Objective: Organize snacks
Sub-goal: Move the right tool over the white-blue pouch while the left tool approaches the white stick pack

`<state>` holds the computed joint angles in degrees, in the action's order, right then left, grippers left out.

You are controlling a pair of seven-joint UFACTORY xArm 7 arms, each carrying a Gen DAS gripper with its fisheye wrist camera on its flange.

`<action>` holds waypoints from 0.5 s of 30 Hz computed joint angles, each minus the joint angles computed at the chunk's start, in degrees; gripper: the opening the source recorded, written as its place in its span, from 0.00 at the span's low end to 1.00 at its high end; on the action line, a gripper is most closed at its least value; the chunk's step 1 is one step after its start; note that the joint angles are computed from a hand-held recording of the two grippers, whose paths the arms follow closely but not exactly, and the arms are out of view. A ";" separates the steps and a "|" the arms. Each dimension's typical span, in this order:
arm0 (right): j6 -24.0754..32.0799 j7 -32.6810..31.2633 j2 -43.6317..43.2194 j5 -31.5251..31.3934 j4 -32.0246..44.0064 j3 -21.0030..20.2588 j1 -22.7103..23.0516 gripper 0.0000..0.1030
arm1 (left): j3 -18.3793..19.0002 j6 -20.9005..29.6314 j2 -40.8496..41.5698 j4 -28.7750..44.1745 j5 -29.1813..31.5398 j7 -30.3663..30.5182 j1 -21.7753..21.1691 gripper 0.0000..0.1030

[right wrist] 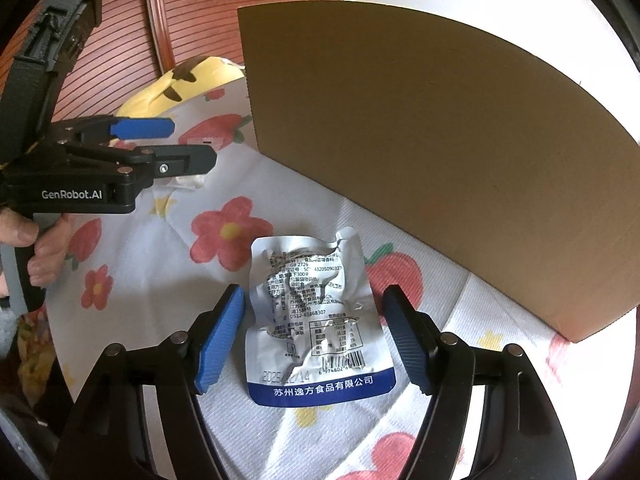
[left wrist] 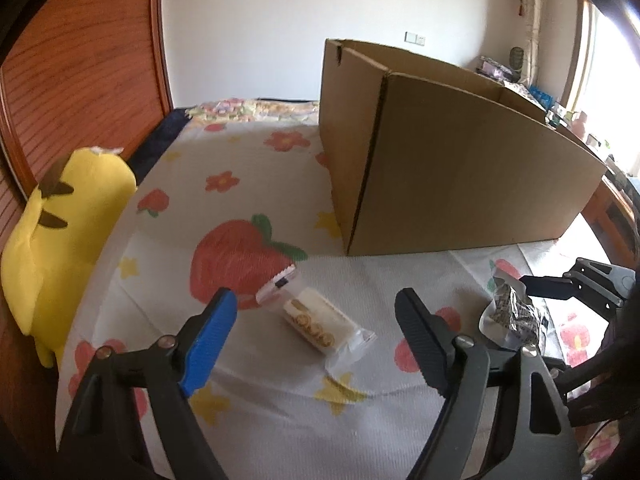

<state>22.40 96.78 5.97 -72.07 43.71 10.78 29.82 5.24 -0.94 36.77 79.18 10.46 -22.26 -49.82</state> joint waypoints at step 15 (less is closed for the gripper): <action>-0.01 0.06 -0.28 0.07 -0.28 0.13 -0.06 0.70 | -3.56 7.76 2.46 5.07 1.50 -2.12 2.32 0.58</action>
<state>22.39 96.85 5.69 -72.01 43.43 10.91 29.76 1.68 6.83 39.22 84.26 11.96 -24.38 -47.50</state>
